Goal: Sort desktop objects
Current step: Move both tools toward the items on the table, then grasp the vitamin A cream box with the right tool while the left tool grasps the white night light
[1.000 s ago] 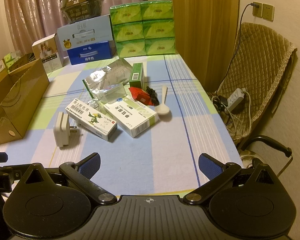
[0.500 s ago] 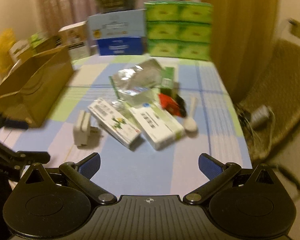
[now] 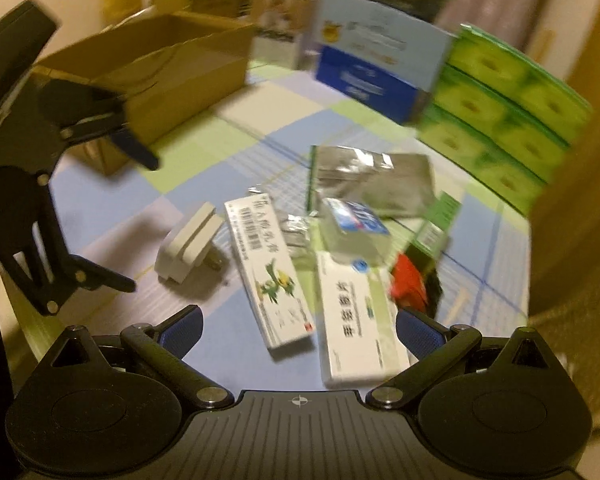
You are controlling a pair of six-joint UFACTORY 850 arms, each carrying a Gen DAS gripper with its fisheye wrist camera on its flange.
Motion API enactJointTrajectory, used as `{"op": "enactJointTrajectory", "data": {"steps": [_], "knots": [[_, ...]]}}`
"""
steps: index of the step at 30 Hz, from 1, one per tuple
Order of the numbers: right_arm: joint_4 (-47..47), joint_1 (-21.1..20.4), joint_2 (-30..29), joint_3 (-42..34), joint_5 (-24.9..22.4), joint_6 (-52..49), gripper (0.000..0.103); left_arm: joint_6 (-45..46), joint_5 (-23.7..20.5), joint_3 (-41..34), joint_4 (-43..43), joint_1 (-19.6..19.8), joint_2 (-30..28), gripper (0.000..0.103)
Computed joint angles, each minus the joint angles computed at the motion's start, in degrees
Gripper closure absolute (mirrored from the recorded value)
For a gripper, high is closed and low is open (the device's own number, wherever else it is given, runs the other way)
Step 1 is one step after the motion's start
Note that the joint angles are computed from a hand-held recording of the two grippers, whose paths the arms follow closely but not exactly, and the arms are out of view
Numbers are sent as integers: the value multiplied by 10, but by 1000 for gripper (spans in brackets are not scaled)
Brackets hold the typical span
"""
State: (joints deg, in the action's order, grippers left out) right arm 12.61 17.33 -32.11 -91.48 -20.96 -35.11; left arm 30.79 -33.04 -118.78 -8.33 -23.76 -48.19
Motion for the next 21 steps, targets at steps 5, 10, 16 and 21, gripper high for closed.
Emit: {"op": "enactJointTrajectory", "data": {"steps": [5,10,16,21], "knots": [[35,-1,-46,-53,-38,-87,18,75,-39,-75,-45,7,-56,13],[20,2,-91,-107,-79,-123,24,124,-55,-117,-71,12,-87,17],[0,5,-135,-163,-103,-127,35,182,-103,-187,-113,19,-132,22],[-8,6,-161,-200,-129,-107,59,191,-161,-271,-126,24,-181,26]]}}
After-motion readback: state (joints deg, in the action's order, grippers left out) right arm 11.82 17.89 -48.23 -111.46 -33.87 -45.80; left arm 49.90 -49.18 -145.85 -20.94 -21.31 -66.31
